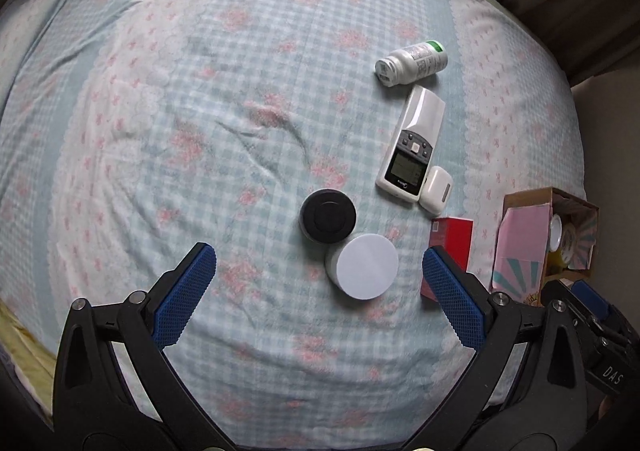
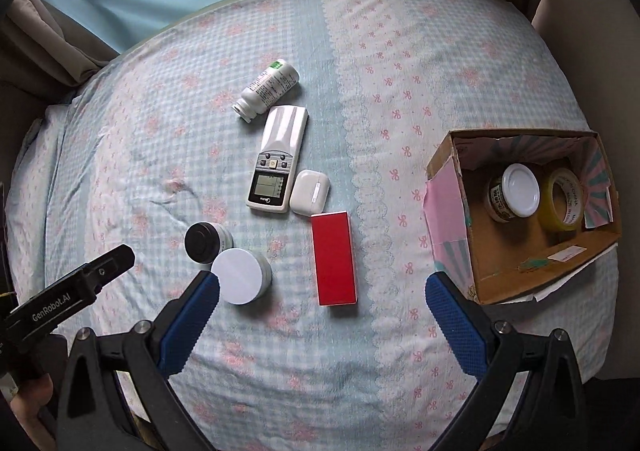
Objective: Organize rigid objects
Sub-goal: 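Grasp the black-lidded jar with the left tool while the right tool grasps the red box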
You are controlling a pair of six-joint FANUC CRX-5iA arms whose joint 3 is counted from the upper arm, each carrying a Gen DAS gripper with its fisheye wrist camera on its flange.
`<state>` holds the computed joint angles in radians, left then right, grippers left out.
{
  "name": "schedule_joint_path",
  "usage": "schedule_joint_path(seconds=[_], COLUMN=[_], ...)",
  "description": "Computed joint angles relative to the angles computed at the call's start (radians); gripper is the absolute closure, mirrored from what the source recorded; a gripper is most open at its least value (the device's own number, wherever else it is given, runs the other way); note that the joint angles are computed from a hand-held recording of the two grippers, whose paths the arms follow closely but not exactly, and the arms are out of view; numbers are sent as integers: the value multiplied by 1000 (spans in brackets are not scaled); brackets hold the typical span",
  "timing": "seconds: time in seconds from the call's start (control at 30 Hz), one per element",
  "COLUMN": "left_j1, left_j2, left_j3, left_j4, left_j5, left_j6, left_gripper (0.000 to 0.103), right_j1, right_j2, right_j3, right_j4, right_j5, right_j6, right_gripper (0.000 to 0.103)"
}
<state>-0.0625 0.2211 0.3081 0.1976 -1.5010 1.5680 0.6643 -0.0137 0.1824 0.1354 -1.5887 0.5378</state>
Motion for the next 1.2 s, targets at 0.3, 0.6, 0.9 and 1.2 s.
schedule_joint_path(seconds=[0.3,0.6,0.9,1.2], left_j1=[-32,-70,-108,-158], left_j2=[62,113,126,152], left_j3=[-92,-123,-137,-101], left_j4=[-12,-46,-93,-111], left_j5=[116,178,209,234], left_j6=[105,155,142,138], left_gripper=[3,5,31,50], right_j1=[-50,-91,-75,-57], right_j2=[81,129,166,167], right_j3=[-56,-137,-170,-187], right_j4=[-35,-91,-88,-100], right_j5=[53,120,121,125], right_j6=[14,22,32,33], right_gripper=[0,7,29,48])
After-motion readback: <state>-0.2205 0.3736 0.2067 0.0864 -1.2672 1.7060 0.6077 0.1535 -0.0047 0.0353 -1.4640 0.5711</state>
